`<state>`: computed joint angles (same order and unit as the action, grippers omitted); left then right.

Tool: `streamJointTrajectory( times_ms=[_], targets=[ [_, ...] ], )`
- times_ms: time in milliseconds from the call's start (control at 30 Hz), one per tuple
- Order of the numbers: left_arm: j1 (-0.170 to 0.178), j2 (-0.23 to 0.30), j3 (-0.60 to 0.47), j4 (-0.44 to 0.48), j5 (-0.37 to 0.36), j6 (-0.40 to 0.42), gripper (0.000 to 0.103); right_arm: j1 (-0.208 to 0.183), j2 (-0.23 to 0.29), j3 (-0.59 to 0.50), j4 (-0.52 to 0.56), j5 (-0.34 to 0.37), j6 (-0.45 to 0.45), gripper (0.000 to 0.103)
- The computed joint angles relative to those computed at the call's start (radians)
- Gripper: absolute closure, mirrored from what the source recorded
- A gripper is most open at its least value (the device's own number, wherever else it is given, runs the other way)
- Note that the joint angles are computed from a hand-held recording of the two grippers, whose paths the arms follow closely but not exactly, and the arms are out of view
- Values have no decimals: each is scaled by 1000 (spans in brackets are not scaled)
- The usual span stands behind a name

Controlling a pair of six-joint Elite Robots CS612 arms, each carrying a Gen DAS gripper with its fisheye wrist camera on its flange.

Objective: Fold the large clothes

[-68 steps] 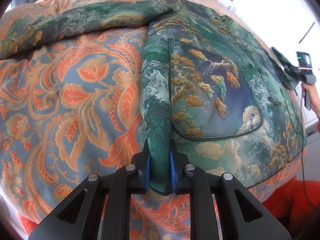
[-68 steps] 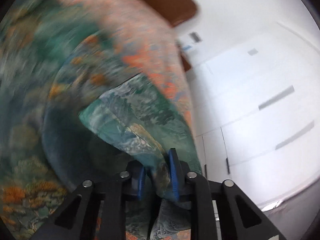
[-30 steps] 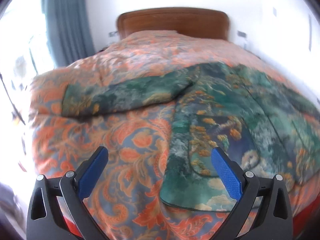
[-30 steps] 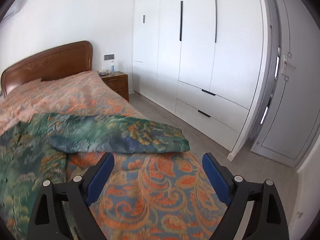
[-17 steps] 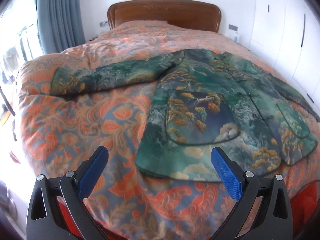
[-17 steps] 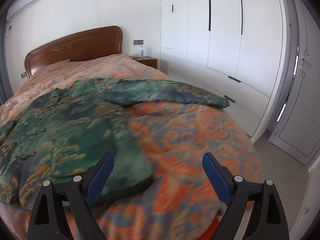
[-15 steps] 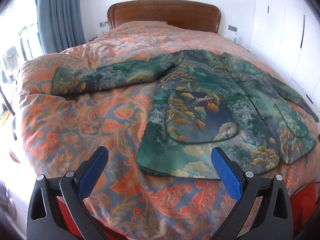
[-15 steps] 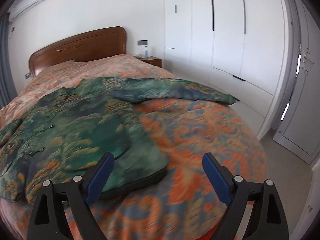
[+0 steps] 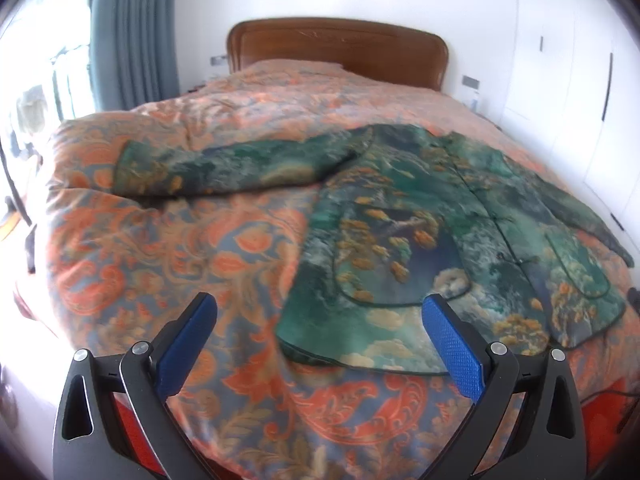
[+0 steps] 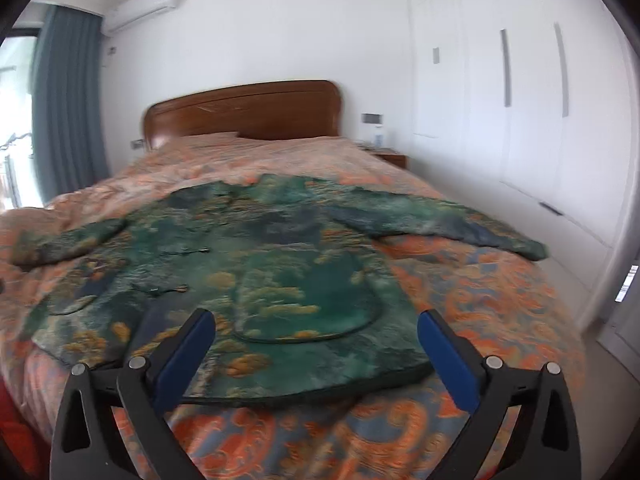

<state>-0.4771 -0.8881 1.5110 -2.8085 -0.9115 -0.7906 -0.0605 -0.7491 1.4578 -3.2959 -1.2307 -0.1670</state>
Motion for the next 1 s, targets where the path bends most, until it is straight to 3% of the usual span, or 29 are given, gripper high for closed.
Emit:
streamJointTrajectory(
  times_ms=[67, 200, 333, 467, 600, 700, 833, 1000],
  targets=[
    [2, 6, -7, -6, -32, 16, 1, -3, -2, -7, 62, 47, -23, 0],
    [11, 12, -28, 28, -110, 67, 1, 3, 1, -18, 92, 21, -55, 0],
    [16, 15, -42, 38, -120, 69, 1, -24, 24, -114, 237, 25, 3, 0],
    [19, 20, -68, 76, -94, 46, 1, -60, 88, -263, 304, -39, 105, 0],
    [19, 32, -102, 125, -69, 30, 1, -110, 171, -428, 376, -20, 273, 0],
    [22, 48, -135, 162, -77, 31, 1, -152, 253, -571, 473, 40, 482, 0],
    [22, 70, -185, 207, -88, 58, 1, -181, 353, -726, 559, 81, 683, 6],
    [17, 85, -223, 237, -77, 80, 1, -193, 489, -942, 629, 50, 948, 16]
  ],
)
